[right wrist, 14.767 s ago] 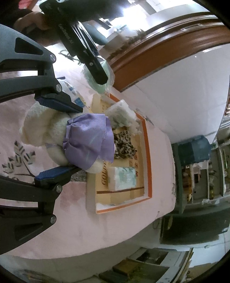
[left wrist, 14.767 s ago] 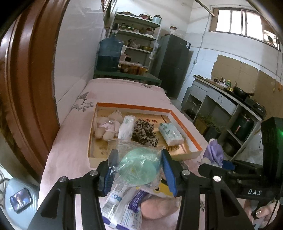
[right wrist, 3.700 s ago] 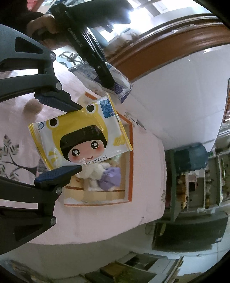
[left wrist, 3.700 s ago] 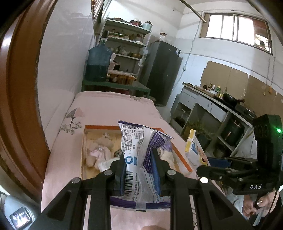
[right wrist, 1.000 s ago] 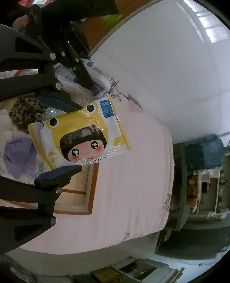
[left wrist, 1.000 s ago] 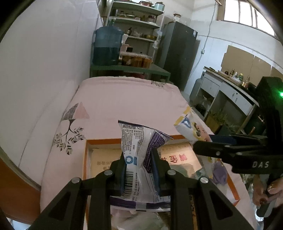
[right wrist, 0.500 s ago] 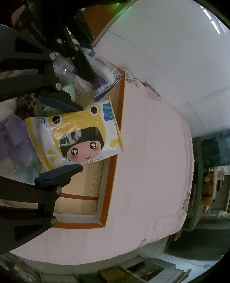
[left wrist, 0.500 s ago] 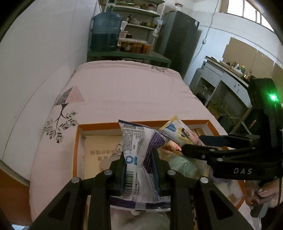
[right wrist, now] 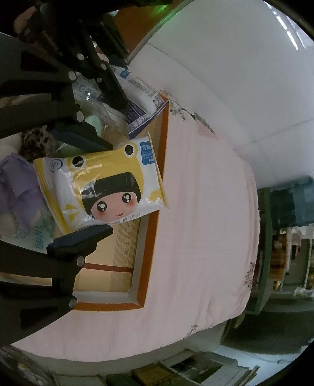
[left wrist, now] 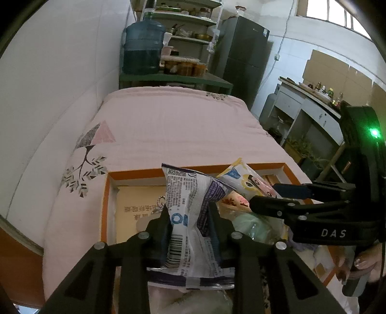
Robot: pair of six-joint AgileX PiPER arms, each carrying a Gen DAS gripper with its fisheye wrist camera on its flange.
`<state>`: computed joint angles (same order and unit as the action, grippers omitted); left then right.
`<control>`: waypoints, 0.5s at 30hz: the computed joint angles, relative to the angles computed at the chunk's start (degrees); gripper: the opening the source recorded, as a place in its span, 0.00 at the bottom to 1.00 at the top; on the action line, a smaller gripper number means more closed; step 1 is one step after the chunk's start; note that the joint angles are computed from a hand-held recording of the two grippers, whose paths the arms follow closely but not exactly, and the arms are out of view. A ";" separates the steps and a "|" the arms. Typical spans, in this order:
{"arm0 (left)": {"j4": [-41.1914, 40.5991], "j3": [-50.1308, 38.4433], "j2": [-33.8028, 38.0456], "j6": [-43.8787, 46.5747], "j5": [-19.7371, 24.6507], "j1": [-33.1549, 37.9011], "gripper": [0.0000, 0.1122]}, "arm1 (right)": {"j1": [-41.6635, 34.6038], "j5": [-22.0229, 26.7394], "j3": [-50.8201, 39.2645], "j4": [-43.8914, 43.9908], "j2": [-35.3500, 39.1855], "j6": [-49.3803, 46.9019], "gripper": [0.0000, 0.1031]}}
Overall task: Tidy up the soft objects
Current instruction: 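Lower the white-and-blue packet with the left gripper while the right gripper lowers the yellow wipes pack into the tray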
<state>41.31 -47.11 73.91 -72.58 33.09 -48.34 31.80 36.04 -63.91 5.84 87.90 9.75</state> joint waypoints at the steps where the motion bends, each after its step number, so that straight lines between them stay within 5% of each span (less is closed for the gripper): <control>1: 0.67 0.02 -0.19 -0.73 0.35 -0.34 0.32 | -0.09 -0.26 0.36 0.31 -0.35 -0.36 0.62; 6: 2.75 0.46 -1.65 -3.01 0.84 -1.58 0.49 | -0.44 -1.61 2.18 1.65 -2.52 -1.24 0.65; 15: 6.62 0.41 -3.77 -7.37 4.95 -4.84 0.54 | -0.06 -2.11 3.94 1.07 -6.15 0.16 0.67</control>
